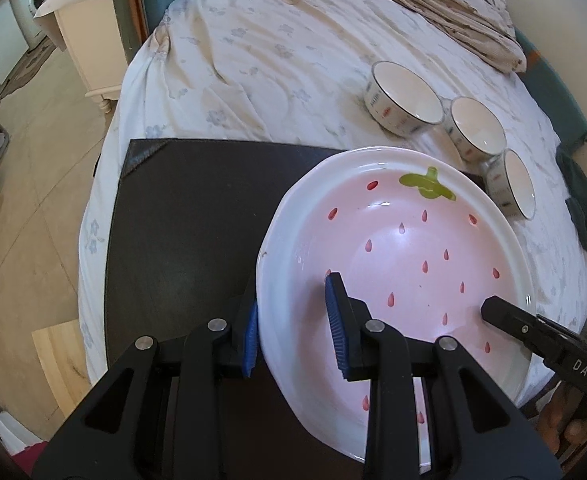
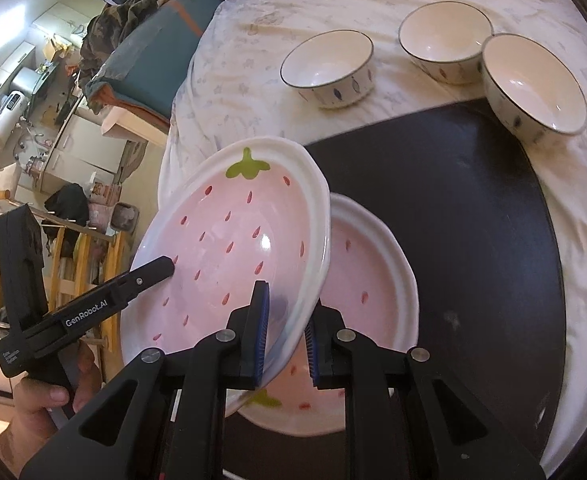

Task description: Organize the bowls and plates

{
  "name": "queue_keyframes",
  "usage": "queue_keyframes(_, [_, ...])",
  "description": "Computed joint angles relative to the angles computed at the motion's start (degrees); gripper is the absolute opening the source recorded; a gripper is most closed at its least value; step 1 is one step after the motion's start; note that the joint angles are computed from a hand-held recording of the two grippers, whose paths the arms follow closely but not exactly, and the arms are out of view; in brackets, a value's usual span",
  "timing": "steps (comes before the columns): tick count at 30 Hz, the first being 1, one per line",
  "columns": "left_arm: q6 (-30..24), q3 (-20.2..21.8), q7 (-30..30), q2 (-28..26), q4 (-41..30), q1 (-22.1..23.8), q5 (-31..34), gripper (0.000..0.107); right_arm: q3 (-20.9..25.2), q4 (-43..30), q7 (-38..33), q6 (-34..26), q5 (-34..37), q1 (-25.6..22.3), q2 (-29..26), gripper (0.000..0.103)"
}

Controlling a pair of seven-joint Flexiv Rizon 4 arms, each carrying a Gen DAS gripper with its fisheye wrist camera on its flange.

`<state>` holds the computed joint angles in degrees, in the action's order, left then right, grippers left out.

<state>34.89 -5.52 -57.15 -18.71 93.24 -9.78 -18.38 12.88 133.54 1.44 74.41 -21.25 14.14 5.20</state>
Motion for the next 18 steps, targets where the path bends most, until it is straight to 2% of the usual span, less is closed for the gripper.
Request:
queue_keyframes(6, [3.12, -0.21, 5.04, 3.32, 5.42, -0.09, -1.16, 0.026, 2.07, 2.31, 2.17, -2.25, -0.03, 0.82, 3.25, 0.019])
queue_keyframes(12, [3.0, 0.02, 5.83, 3.87, 7.25, -0.32, -1.54, 0.026, 3.6, 3.83, 5.44, -4.18, -2.09, 0.94, 4.83, 0.019])
queue_keyframes(18, [3.96, 0.14, 6.53, 3.9, 8.04, -0.61, -0.65, 0.027, 3.7, 4.52, 6.07, -4.31, -0.37, 2.26, 4.89, 0.019])
